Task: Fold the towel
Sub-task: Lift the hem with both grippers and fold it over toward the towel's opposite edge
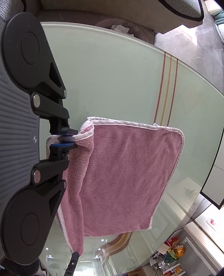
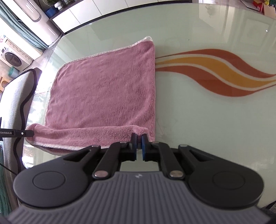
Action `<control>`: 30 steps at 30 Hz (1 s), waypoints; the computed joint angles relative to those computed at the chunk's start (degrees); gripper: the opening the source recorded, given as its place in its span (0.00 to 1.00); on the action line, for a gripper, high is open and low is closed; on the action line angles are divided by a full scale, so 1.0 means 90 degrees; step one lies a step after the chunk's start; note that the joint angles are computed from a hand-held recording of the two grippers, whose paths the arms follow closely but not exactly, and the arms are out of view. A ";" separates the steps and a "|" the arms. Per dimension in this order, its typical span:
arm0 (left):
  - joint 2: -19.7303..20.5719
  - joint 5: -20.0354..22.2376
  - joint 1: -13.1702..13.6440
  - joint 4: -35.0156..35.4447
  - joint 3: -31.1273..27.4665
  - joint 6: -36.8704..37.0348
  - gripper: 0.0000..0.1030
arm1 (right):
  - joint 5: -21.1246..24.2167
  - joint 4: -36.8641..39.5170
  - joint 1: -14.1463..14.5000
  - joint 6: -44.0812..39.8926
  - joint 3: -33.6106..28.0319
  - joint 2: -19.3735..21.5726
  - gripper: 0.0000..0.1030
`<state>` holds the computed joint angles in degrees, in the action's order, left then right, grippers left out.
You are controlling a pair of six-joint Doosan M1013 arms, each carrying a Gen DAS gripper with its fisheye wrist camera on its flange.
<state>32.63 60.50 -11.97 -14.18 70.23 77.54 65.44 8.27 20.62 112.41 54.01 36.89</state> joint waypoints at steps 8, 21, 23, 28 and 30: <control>0.0026 0.0036 0.0002 0.0053 -0.0175 0.0060 0.09 | -0.0193 0.0051 -0.0044 0.0043 -0.0072 -0.0013 0.05; 0.0910 0.0709 0.0186 -0.0261 -0.1682 -0.0323 0.09 | -0.0202 0.0140 -0.0256 0.0486 -0.1162 0.0706 0.05; 0.1110 0.0876 0.0206 -0.0267 -0.1979 -0.0388 0.09 | -0.0083 0.0148 -0.0288 0.0548 -0.1450 0.0906 0.05; 0.1603 0.1251 0.0260 -0.0341 -0.2747 -0.0542 0.10 | 0.0083 0.0226 -0.0386 0.0669 -0.1976 0.1285 0.05; 0.1801 0.1394 0.0288 -0.0397 -0.3054 -0.0628 0.10 | 0.0156 0.0296 -0.0436 0.0710 -0.2174 0.1431 0.05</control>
<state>48.84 73.05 -9.37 -17.75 42.75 71.89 66.84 10.93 16.70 118.80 34.44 49.77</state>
